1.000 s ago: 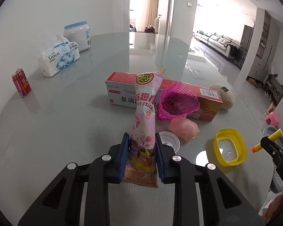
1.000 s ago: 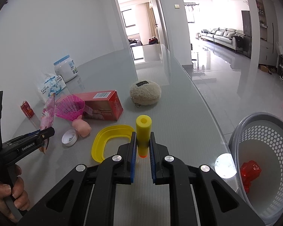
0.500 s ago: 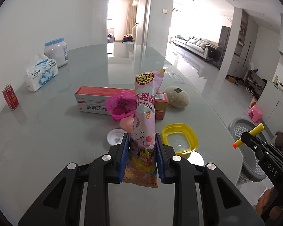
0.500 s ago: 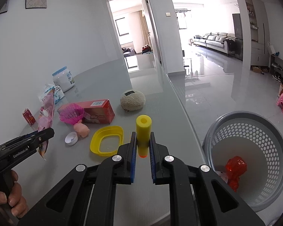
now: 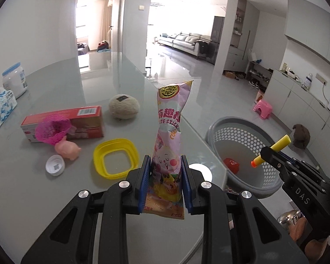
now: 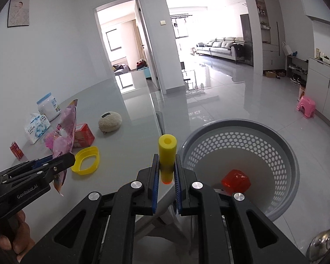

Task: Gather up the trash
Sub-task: 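Carry both items over the grey basket and open both grippers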

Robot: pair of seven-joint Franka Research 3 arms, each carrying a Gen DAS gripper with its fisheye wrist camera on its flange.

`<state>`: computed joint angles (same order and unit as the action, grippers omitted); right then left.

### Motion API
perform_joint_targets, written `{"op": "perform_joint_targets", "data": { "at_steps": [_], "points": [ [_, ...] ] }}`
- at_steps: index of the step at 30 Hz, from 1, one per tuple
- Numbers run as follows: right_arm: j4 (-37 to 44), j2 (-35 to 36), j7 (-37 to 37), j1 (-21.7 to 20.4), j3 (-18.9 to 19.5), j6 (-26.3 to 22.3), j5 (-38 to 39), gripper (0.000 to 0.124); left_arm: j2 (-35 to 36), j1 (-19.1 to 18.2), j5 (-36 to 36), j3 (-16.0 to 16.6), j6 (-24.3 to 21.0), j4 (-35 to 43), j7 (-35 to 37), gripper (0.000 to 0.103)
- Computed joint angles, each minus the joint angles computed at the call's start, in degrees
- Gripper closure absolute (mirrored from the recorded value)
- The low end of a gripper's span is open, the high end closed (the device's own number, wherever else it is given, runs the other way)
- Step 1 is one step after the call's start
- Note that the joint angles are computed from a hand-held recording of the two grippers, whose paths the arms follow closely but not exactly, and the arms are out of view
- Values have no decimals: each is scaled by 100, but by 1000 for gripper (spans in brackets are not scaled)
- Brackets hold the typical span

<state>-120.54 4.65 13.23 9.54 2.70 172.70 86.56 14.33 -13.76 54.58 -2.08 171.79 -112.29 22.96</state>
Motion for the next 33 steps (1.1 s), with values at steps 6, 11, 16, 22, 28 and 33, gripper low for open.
{"op": "perform_joint_targets", "data": {
  "at_steps": [6,11,16,22,28,33],
  "points": [
    [-110,-48,104,-139,-129,207,84,111,494,60,-1010,-429,12,476,1289,77],
    [-92,55,458,-296,-207,227,-150,111,961,-63,-1738,-568,-118,998,2185,77],
    [5,249,725,-496,-235,132,-407,111,1445,-221,-2276,-619,-376,1610,2820,77],
    [284,657,1268,-779,-209,-71,-918,111,2047,-275,-2895,-817,-840,2406,3608,77],
    [562,1013,1654,-1075,-93,-276,-1330,111,2666,-460,-3297,-828,-1357,3293,4113,76],
    [832,1297,1845,-1297,18,-438,-1597,111,3126,-584,-3532,-794,-1774,3998,4376,76]
  ]
}}
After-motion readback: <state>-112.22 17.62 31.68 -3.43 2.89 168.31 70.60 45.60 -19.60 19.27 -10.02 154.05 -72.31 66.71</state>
